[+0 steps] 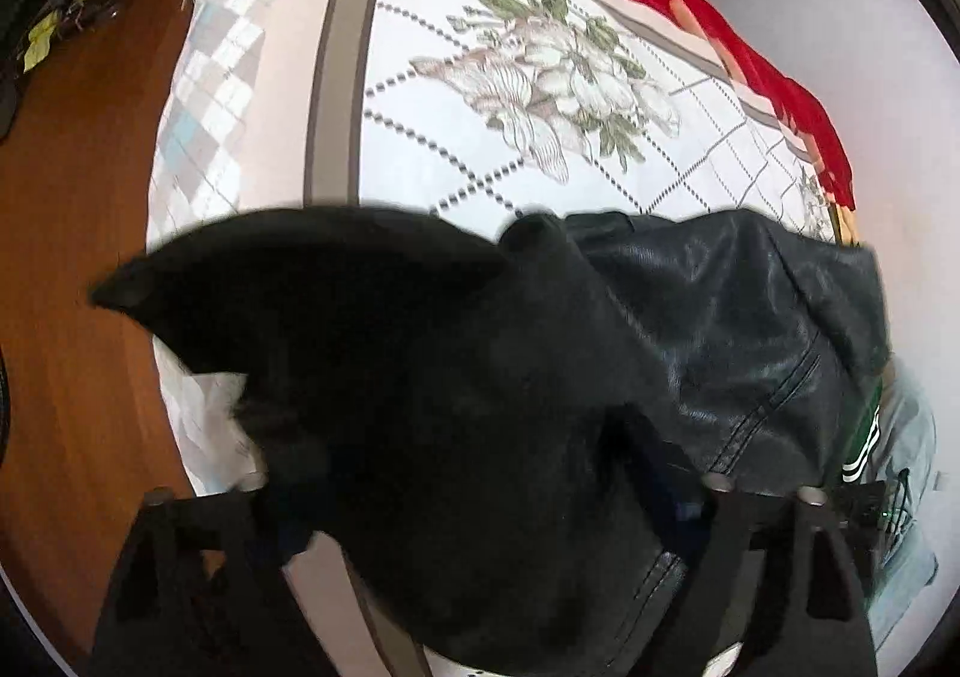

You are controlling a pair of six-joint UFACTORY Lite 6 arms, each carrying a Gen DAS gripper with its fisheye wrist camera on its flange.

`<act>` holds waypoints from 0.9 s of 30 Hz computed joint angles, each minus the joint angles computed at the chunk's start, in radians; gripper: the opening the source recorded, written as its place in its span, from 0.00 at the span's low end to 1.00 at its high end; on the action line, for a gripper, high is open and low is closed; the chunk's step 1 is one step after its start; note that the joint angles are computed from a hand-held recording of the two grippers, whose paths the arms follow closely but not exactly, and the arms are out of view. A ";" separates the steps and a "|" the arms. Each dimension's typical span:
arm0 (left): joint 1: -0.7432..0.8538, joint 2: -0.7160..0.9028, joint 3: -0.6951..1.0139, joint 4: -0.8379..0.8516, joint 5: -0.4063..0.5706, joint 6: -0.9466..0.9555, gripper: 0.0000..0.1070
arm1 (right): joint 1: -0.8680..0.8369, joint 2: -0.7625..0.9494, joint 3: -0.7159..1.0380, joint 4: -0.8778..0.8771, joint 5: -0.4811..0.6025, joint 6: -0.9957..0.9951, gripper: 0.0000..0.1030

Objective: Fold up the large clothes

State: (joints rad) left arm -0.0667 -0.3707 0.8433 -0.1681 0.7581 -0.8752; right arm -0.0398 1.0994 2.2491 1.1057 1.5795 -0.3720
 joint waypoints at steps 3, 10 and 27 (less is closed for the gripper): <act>-0.008 0.009 0.014 0.003 -0.012 0.031 0.56 | 0.010 0.031 -0.014 -0.029 -0.035 -0.007 0.78; -0.018 0.001 0.066 0.100 0.021 -0.017 0.28 | 0.087 -0.021 0.000 -0.060 -0.107 0.056 0.65; 0.067 0.111 0.243 0.077 0.130 0.209 0.17 | 0.125 -0.509 -0.431 -0.153 -0.277 0.098 0.53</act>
